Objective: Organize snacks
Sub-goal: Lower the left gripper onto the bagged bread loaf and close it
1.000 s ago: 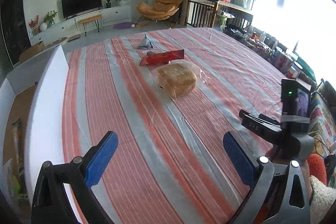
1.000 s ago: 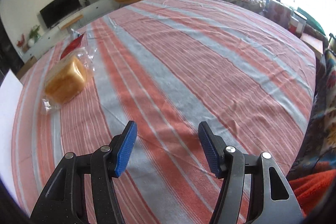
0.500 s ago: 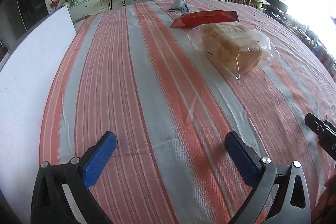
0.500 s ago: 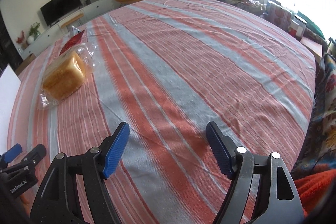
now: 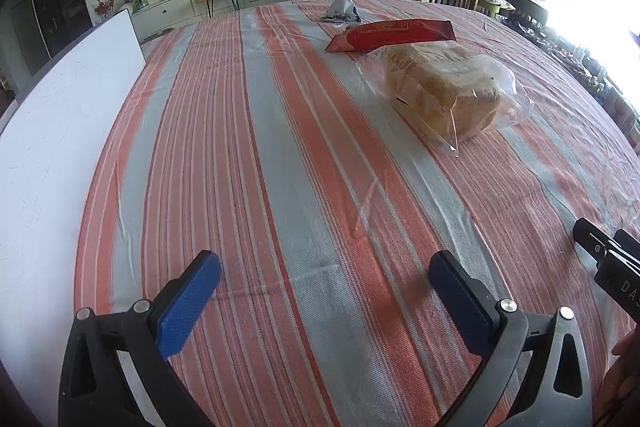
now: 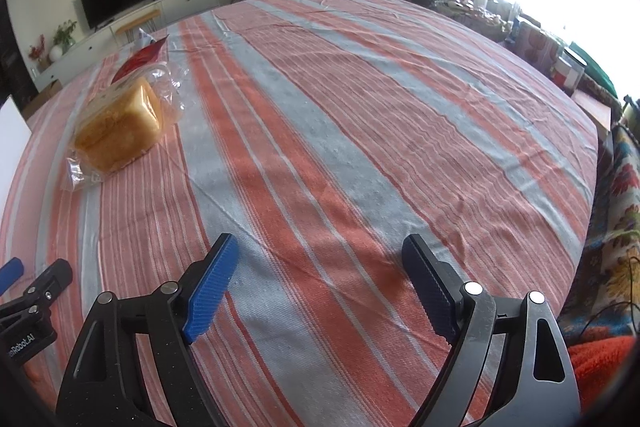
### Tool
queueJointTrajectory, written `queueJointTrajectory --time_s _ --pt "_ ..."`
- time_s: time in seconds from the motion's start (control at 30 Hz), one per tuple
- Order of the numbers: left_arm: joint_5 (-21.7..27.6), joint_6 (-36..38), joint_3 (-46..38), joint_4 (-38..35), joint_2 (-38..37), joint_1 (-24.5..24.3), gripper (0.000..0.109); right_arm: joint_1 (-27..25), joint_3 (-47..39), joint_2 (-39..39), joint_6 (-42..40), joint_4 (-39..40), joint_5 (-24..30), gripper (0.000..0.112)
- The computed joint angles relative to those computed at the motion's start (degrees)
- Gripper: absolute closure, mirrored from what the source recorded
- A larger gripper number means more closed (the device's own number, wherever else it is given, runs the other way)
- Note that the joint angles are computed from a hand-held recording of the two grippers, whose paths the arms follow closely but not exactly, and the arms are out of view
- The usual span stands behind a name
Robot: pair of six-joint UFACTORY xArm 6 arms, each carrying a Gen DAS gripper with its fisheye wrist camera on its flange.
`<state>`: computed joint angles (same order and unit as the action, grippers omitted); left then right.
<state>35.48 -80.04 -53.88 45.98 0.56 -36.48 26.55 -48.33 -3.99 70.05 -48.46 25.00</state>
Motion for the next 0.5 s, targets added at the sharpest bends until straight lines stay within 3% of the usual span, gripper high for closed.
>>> queueJointTrajectory --time_s 0.3,0.4,0.5 --pt "-0.03 0.06 0.07 -0.06 -0.11 -0.02 0.006 -0.03 -0.04 0.06 -0.05 0.01 -0.04 0.025" --pt "-1.82 9.18 -1.13 -10.70 -0.55 0.64 0.007 -0.04 -0.07 0.11 0.05 -0.10 -0.05 0.025" --pt "-4.94 12.07 -5.15 -13.12 -0.94 1.56 0.006 -0.05 -0.14 0.20 0.07 -0.12 -0.04 0.025"
